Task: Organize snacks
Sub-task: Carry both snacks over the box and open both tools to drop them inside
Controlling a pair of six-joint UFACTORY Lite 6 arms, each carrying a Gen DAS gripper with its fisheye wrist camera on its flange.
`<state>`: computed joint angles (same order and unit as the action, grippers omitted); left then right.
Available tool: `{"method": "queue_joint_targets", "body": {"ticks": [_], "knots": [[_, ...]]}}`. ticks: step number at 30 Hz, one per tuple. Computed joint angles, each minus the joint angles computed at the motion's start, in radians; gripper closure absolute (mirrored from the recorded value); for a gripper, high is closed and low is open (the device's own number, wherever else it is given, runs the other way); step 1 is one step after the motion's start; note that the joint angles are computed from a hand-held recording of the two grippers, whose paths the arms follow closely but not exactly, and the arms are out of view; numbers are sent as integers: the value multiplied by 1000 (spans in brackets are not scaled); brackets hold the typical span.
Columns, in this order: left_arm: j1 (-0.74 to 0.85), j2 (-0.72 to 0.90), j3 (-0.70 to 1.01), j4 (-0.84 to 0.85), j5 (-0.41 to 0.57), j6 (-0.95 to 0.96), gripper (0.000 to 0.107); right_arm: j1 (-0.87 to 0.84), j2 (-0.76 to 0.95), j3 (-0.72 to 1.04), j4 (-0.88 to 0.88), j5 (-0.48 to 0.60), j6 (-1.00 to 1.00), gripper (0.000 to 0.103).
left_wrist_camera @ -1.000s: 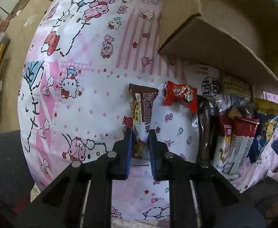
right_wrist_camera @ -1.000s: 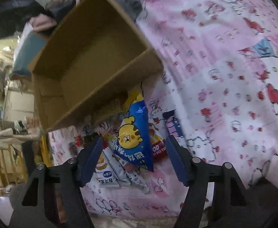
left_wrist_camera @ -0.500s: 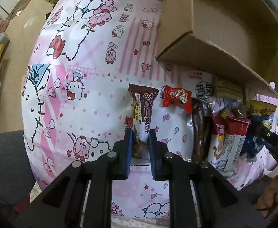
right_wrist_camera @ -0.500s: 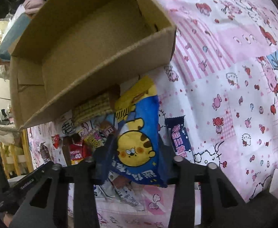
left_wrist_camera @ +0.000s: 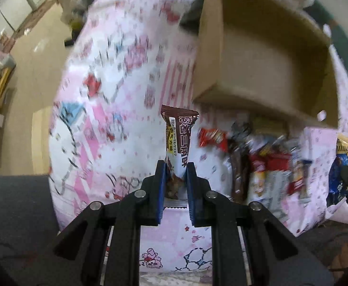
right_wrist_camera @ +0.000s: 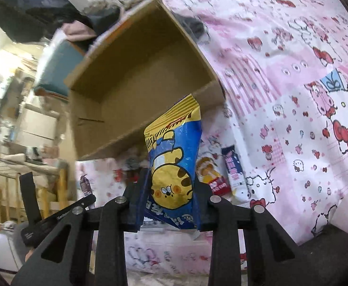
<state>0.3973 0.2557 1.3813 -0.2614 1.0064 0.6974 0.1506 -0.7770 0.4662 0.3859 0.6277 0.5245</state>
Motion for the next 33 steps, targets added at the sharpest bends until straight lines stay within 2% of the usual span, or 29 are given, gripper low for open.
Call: {"method": "queue_joint_targets", "body": {"ticks": [3, 6, 11, 14, 19, 24, 26, 27, 30, 33], "knots": [[28, -45, 70, -72, 51, 53, 94, -55, -100, 15, 60, 9, -90, 71], [8, -29, 168, -134, 84, 67, 94, -114, -123, 38, 188, -36, -256, 71], [-113, 74, 354, -142, 71, 2, 94, -153, 25, 118, 367, -128, -495, 71], [-184, 139, 444, -137, 51, -32, 94, -168, 153, 196, 394, -148, -573, 71], [-295, 197, 469, -128, -18, -57, 94, -192, 341, 286, 385, -192, -655, 71], [-377, 215, 369, -186, -164, 30, 94, -191, 453, 302, 442, -224, -718, 71], [-396, 231, 333, -201, -208, 53, 94, -155, 471, 296, 373, -249, -646, 71], [-407, 250, 335, -176, -215, 25, 94, -148, 478, 294, 355, -254, -631, 71], [-397, 308, 380, -182, -153, 14, 94, -128, 496, 275, 335, -273, -615, 71], [-396, 311, 358, -165, -186, 35, 94, -123, 506, 260, 337, -289, -628, 71]]}}
